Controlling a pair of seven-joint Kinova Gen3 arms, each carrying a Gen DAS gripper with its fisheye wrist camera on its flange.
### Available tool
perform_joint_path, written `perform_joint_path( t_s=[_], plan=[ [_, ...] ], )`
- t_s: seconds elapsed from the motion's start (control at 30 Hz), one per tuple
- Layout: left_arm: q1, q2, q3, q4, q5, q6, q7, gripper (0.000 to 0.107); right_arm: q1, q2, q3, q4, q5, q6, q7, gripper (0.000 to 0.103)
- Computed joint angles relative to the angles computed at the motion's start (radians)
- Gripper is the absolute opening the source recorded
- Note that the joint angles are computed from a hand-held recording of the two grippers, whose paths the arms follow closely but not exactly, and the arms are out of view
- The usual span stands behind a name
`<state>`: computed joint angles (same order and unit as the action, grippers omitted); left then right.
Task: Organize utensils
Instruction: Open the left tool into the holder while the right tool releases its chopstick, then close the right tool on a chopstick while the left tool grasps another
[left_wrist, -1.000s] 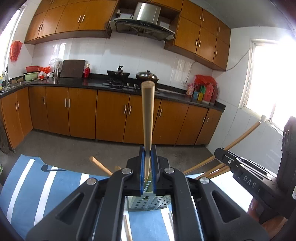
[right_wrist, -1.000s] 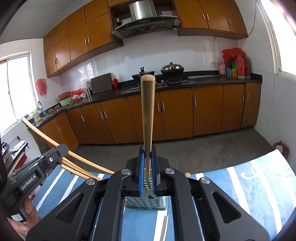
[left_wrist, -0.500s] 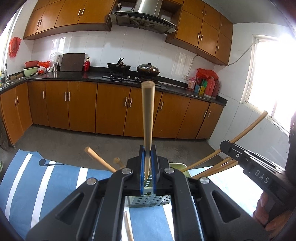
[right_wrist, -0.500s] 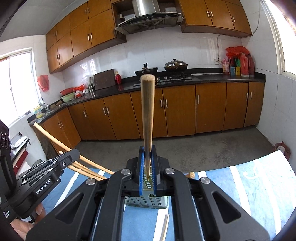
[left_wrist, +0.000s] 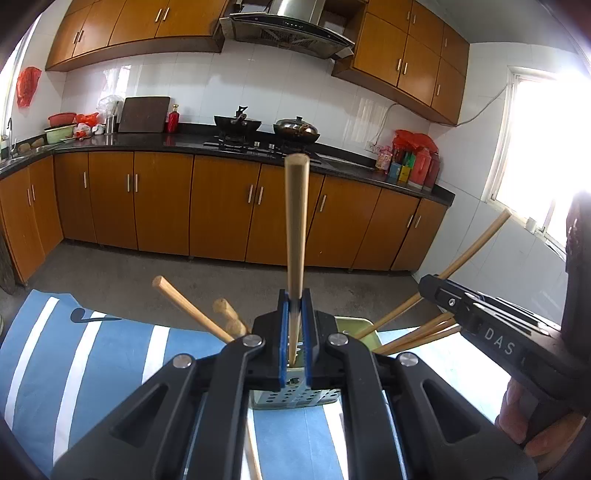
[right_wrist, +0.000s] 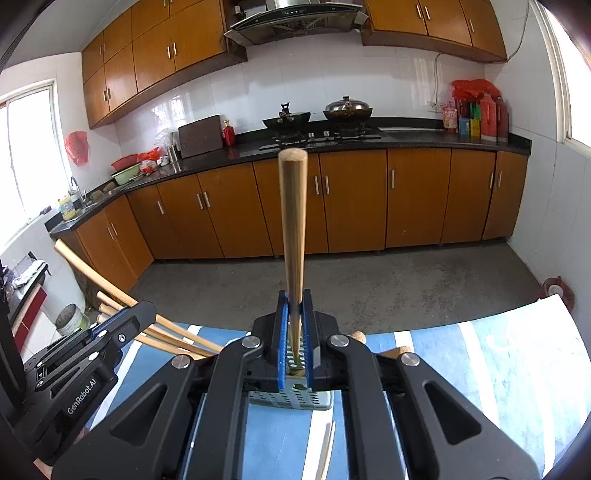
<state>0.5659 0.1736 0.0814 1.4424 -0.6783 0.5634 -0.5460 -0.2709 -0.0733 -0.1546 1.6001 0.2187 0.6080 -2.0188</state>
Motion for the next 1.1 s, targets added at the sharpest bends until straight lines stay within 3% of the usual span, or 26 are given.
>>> perform_joint_path(
  t_s=[0.03,0.1,0.13,0.43,0.57,0.73,0.8,0.9,1.1],
  plan=[
    [-0.001,-0.002,-0.001,0.002,0.000,-0.003,0.003,0.010,0.000,-0.006,0.001,0.006,-0.002,-0.004,0.002,0.012],
    [0.004,-0.008,-0.002,0.008,-0.010,-0.004,0.015,0.014,0.008,-0.024,-0.006,0.024,0.020,-0.019,-0.028,0.035],
    [0.006,-0.013,-0.003,0.011,-0.020,-0.003,0.024,0.016,0.014,-0.037,-0.009,0.038,0.028,-0.034,-0.044,0.040],
    [-0.003,-0.101,0.037,0.089,-0.134,0.009,0.161,0.026,0.109,-0.175,-0.039,0.136,0.046,-0.077,-0.097,0.043],
    [-0.037,-0.162,0.086,0.147,-0.170,0.013,0.211,0.029,0.169,-0.250,-0.058,0.209,0.049,-0.070,-0.111,0.044],
    [-0.081,-0.259,0.170,0.278,-0.284,0.053,0.315,0.033,0.247,-0.320,-0.109,0.312,0.070,-0.041,-0.119,0.044],
    [-0.100,-0.286,0.210,0.335,-0.309,0.093,0.343,0.033,0.228,-0.330,-0.085,0.345,0.039,-0.029,-0.096,0.044],
    [-0.129,-0.304,0.247,0.403,-0.277,0.140,0.337,0.033,0.174,-0.321,-0.039,0.406,-0.040,-0.011,-0.051,0.044],
    [-0.173,-0.288,0.270,0.511,-0.142,0.164,0.305,0.033,0.093,-0.248,-0.059,0.496,-0.132,-0.028,-0.020,0.043]
  ],
)
